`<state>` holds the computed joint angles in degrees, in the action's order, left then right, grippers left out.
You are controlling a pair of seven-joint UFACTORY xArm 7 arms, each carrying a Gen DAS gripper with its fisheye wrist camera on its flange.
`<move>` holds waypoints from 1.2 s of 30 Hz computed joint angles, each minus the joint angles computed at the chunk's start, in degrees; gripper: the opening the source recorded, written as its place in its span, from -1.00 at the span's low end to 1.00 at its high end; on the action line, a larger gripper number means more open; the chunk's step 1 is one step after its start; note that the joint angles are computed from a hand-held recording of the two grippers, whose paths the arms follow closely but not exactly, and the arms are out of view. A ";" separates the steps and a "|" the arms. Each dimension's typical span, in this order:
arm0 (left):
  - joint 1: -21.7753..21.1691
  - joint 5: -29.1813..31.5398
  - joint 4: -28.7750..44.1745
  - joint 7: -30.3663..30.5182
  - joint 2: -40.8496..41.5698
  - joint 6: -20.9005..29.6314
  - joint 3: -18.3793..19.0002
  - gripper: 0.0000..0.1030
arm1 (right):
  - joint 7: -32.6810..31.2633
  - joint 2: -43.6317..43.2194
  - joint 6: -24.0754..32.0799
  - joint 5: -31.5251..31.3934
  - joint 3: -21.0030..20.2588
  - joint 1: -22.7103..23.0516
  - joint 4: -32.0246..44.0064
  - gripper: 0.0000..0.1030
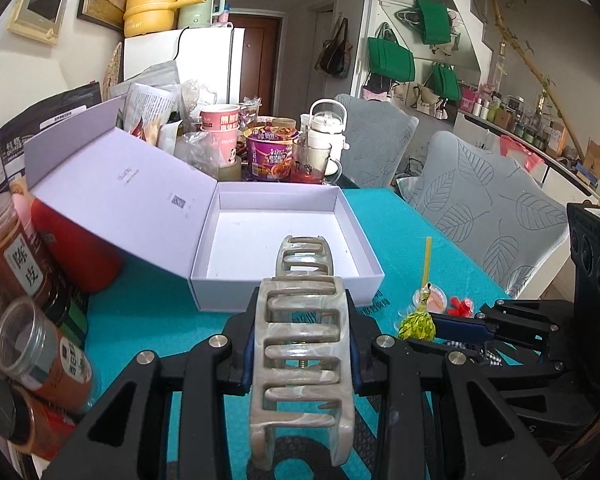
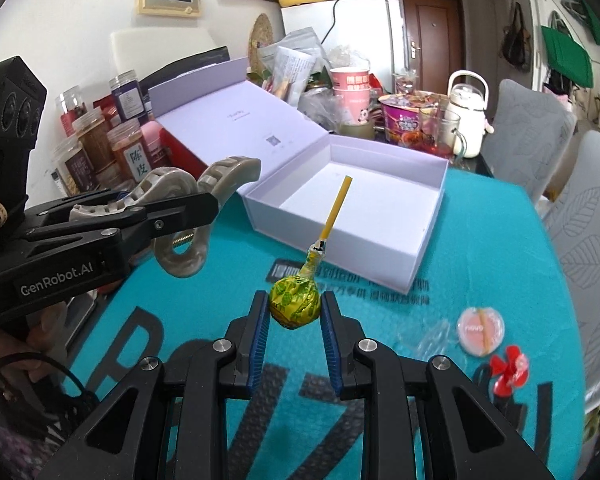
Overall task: Organize rigid objects
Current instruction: 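Carry the claw clip and lollipop with both tools over the white box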
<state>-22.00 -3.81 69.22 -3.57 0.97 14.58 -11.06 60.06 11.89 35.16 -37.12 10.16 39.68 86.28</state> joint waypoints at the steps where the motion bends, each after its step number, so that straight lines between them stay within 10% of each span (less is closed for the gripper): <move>1: 0.08 -0.51 0.86 0.65 0.74 -0.15 0.04 -0.35 | -0.57 0.37 0.19 0.23 -0.08 -0.21 0.68 -0.51; 22: -3.06 10.60 31.69 -6.74 23.18 4.55 5.30 -0.35 | -15.41 13.86 0.73 8.18 -6.63 -3.49 21.43 -0.51; 36: -4.64 9.31 64.55 -7.04 44.66 19.66 7.98 -0.35 | -21.48 28.08 6.76 15.94 -10.85 -4.57 41.70 -0.51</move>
<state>-26.64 5.49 133.78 -10.61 45.63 34.24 -3.08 38.58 39.97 41.92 -21.18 -0.69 35.11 127.98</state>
